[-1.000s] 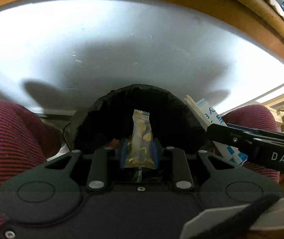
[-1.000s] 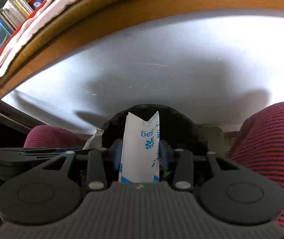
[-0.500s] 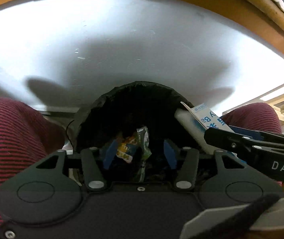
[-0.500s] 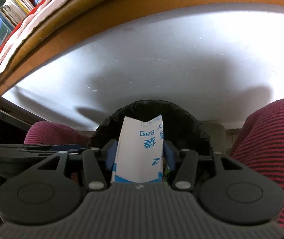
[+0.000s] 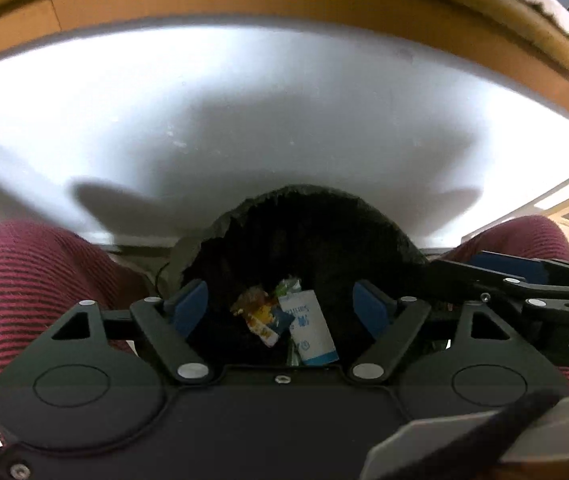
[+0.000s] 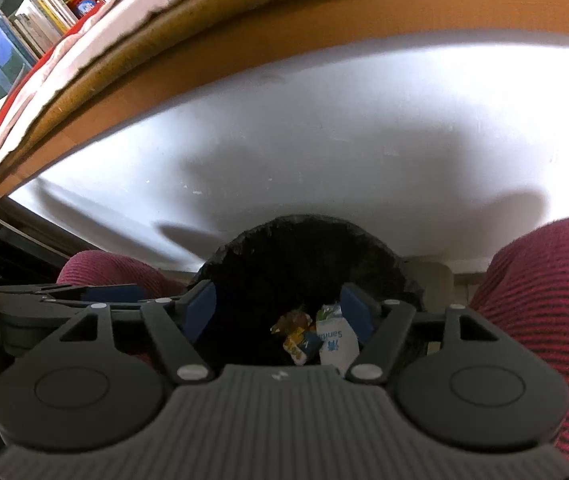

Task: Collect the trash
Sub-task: 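Raise both empty tools back toward the snack pile on the bed, then grasp the orange Potato Sticks box with the left tool while the right tool grasps the yellow foil bag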

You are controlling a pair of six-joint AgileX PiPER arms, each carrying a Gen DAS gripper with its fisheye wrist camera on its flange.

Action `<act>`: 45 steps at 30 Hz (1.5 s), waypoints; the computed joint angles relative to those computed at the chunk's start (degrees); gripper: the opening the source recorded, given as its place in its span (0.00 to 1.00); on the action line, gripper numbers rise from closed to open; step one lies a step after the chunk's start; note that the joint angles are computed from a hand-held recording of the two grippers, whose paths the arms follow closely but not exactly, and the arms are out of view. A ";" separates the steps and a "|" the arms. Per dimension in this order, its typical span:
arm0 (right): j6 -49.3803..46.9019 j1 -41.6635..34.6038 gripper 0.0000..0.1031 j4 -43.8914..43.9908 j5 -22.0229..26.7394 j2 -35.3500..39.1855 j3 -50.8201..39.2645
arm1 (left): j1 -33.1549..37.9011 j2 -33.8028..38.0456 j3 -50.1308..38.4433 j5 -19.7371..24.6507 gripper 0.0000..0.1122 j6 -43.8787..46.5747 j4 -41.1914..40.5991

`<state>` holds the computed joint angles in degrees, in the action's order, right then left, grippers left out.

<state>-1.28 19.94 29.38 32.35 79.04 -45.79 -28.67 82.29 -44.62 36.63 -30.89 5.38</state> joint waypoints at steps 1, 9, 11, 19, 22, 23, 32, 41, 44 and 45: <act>-0.66 -0.12 0.79 -0.01 -0.14 -0.50 -0.14 | 0.02 -0.87 -0.10 0.04 0.70 -0.04 0.19; -13.78 -3.37 0.82 6.94 -0.65 -4.83 -3.85 | -0.70 -9.71 -3.47 1.19 0.73 -0.01 4.74; -16.44 -4.23 0.83 8.03 -0.77 -5.36 -5.81 | -0.23 -11.70 -4.98 1.21 0.74 1.02 5.04; -7.15 -2.34 0.85 -7.17 -8.32 -4.27 -13.96 | 5.26 -11.82 -12.24 -3.78 0.76 3.29 2.49; -1.13 -1.91 0.85 -13.63 -11.60 -2.47 -15.92 | 7.06 -9.23 -15.20 -7.60 0.77 3.88 1.69; -0.40 -2.23 0.85 -14.27 -11.96 -1.75 -16.88 | 7.68 -7.95 -16.33 -9.04 0.77 5.13 0.35; -11.62 -9.71 0.85 -0.71 -13.34 4.45 -23.93 | 7.23 7.45 -28.26 -15.87 0.73 2.61 2.85; -6.82 -9.51 0.85 -4.10 -15.34 22.31 -44.88 | 11.46 20.83 -47.55 -14.79 0.77 -5.30 1.46; -3.68 -9.99 0.85 -1.85 -9.81 31.72 -57.39 | 13.11 28.82 -59.69 -7.45 0.75 -7.70 -1.44; -1.91 -10.21 0.85 -1.32 -7.74 34.36 -61.05 | 13.52 31.09 -63.12 -5.20 0.75 -9.75 -1.17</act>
